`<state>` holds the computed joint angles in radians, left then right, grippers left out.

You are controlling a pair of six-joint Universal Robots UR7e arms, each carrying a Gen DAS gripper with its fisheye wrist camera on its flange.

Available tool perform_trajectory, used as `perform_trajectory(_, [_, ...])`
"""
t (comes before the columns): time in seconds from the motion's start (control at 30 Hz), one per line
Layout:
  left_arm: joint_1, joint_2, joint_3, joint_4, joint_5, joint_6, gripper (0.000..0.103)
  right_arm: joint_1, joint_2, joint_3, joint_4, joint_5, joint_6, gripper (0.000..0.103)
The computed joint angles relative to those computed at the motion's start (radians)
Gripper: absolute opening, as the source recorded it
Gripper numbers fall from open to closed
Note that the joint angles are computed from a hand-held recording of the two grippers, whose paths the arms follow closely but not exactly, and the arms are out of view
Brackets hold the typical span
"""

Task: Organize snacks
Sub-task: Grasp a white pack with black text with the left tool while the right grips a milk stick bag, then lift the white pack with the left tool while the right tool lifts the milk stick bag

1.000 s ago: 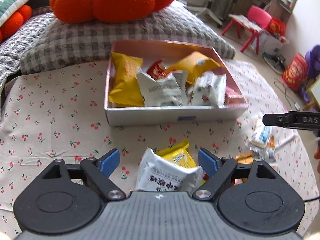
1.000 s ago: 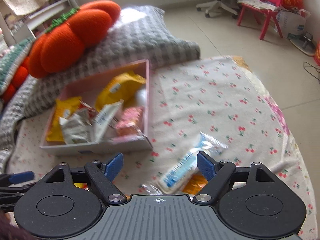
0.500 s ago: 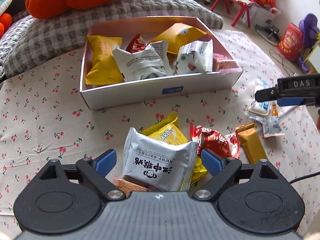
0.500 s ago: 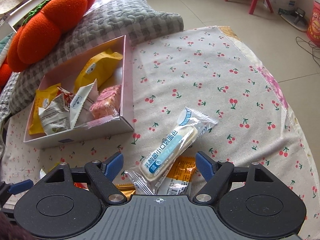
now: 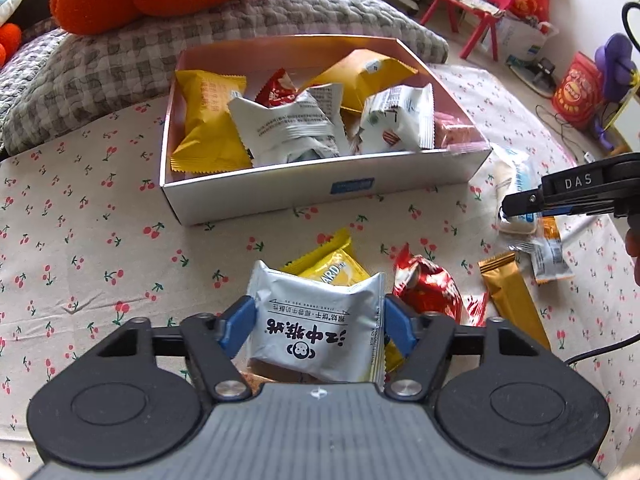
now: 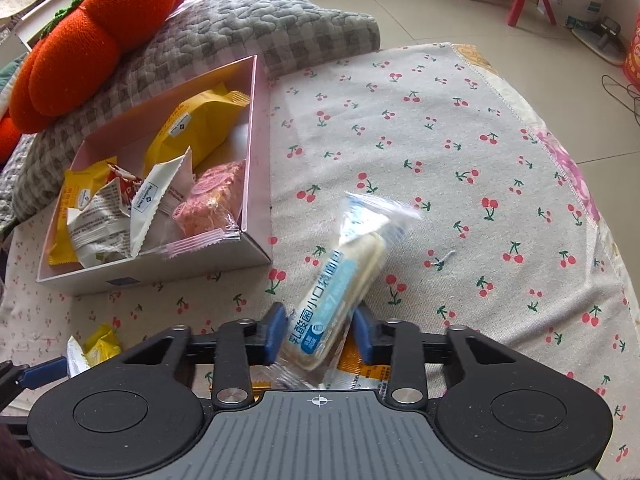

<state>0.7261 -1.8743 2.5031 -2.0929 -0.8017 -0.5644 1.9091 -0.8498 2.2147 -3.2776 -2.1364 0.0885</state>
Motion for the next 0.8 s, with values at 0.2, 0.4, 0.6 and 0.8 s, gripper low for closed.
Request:
perform_trajectory(0.2, [-0.007, -0.03, 0.002, -0.022, 0.012, 0.012, 0.035, 0.004, -0.009, 0.003, -0.022, 0.015, 0.0, 0.018])
perform_trajectory(0.4, [-0.004, -0.042, -0.004, -0.007, 0.023, 0.003, 0.027, -0.002, -0.034, 0.018, -0.035, 0.033, 0.014, 0.012])
perform_trajectory(0.6, [0.01, -0.061, -0.016, -0.014, 0.039, 0.009, 0.019, 0.0, -0.042, 0.026, -0.042, 0.023, 0.005, 0.006])
perform_trajectory(0.8, [0.012, -0.078, -0.03, 0.027, 0.07, -0.034, 0.013, 0.005, -0.04, 0.025, -0.05, 0.021, -0.001, 0.003])
